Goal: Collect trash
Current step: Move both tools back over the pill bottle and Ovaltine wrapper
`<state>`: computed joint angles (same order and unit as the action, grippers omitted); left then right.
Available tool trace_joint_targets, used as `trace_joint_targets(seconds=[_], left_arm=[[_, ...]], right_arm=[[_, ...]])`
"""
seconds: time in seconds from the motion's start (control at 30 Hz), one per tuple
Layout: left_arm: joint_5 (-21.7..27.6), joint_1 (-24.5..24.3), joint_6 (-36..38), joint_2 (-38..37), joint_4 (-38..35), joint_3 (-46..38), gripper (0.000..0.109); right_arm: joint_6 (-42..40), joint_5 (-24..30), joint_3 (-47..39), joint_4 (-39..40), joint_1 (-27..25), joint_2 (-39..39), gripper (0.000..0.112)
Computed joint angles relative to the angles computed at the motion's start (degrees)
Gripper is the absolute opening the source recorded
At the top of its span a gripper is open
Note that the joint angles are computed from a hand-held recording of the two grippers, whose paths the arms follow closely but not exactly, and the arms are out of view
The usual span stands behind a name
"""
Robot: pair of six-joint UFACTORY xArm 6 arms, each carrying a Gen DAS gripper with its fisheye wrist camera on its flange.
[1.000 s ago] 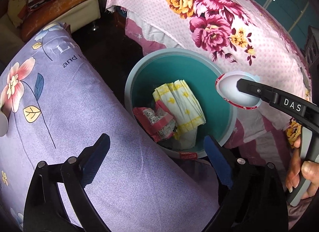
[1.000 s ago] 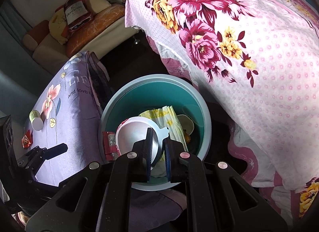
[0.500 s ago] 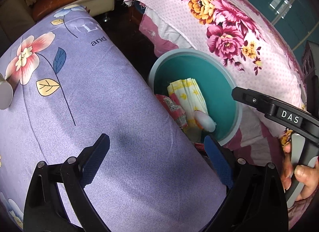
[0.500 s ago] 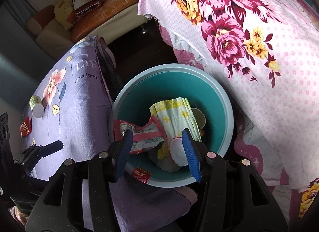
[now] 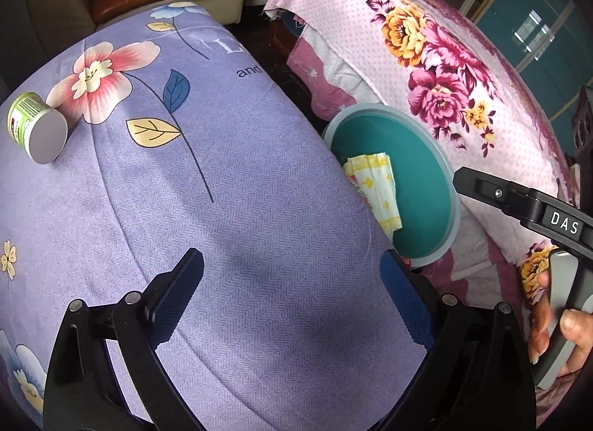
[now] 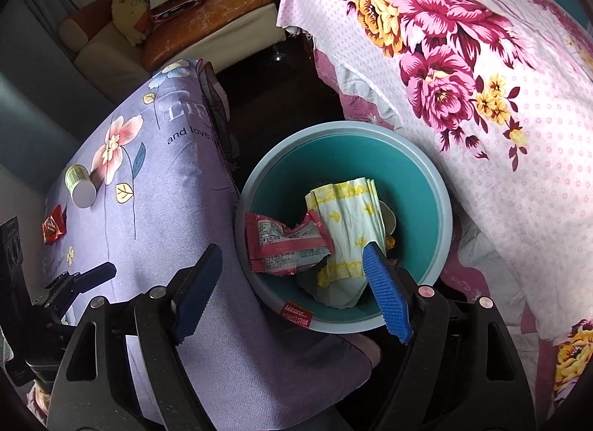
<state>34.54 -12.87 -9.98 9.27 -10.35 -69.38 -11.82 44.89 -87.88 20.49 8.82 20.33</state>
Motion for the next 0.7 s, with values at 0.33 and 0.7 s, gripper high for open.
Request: trace_joint_targets(seconds=[0.33,0.7], left_arm=[[-2.2,4.3,0.4,-6.8,-0.7,7.8,0.098],[-3.0,13.0,2.4,-15.6,-0.5,17.7,0.098]], right_arm=[[2.9,1.2,-1.1,-4.5,4.9,-1.4,0.078],[5.7,5.4,-5.9,-8.7,11.8,0.5,0.081]])
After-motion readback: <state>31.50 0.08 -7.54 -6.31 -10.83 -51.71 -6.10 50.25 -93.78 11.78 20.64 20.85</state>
